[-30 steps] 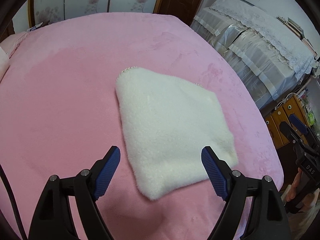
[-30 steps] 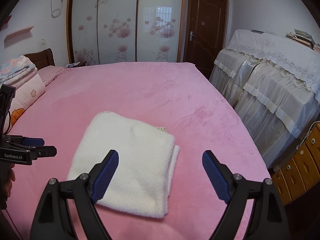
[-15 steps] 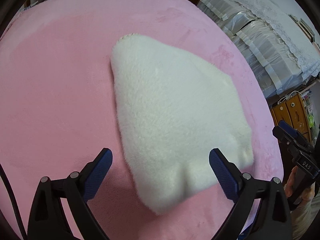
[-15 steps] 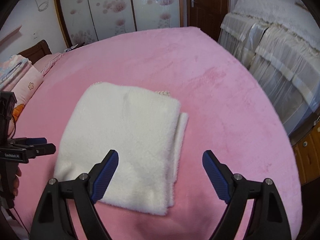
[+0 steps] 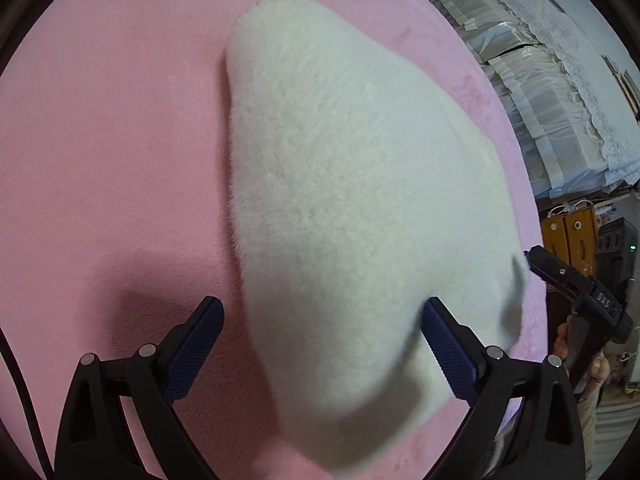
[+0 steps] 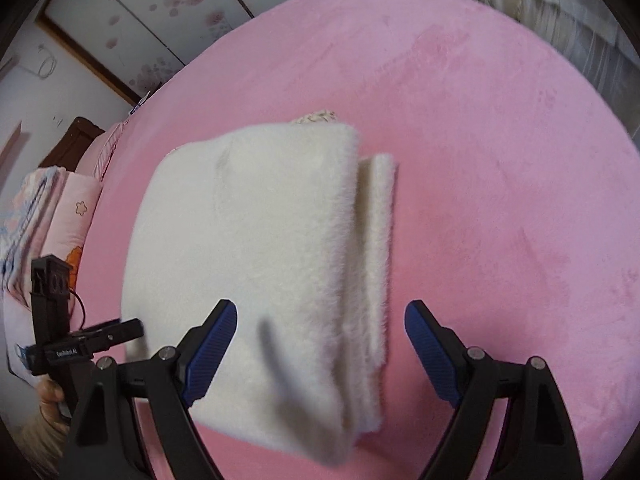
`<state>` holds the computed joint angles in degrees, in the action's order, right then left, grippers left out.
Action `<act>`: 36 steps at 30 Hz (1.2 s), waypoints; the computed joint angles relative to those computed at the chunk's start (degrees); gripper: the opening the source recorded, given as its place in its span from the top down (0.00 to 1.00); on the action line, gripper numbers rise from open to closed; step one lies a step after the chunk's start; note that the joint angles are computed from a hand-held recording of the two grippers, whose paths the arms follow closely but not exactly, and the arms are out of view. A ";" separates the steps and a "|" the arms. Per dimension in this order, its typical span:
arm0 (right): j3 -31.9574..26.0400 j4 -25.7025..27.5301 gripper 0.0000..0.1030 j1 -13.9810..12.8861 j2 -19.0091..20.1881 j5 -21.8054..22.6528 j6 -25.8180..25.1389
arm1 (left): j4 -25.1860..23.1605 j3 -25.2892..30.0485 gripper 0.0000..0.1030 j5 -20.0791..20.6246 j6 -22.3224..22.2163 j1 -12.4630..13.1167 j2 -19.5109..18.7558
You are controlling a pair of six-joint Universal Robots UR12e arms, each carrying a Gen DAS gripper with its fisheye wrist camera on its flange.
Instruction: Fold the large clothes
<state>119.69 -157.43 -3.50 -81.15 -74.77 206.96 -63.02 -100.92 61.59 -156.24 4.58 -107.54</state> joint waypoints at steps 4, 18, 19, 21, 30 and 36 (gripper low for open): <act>0.41 -0.58 0.16 -2.20 1.77 5.86 0.45 | -0.99 0.09 0.03 -2.21 1.10 0.02 -0.84; 1.49 -12.59 0.00 -5.02 10.42 23.37 3.85 | -8.12 2.51 0.00 -9.67 4.73 0.64 -5.33; 1.12 -12.71 0.00 -4.48 10.64 22.30 3.49 | -9.83 2.84 0.00 -10.81 4.78 0.91 -5.84; 0.49 -12.70 0.01 -3.47 10.78 20.30 2.10 | -10.29 2.74 0.00 -11.35 5.19 1.00 -6.04; -0.84 -14.88 0.44 -0.73 10.41 14.48 2.14 | 5.39 -1.62 0.10 -5.70 -3.88 -1.76 -2.64; -1.28 -13.27 0.57 1.70 7.80 6.62 4.21 | 13.80 -4.19 0.36 -1.11 -3.51 -3.13 0.57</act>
<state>118.41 -170.70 -1.80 -73.35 -68.15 211.17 -49.22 -105.11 60.48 -159.75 1.45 -106.97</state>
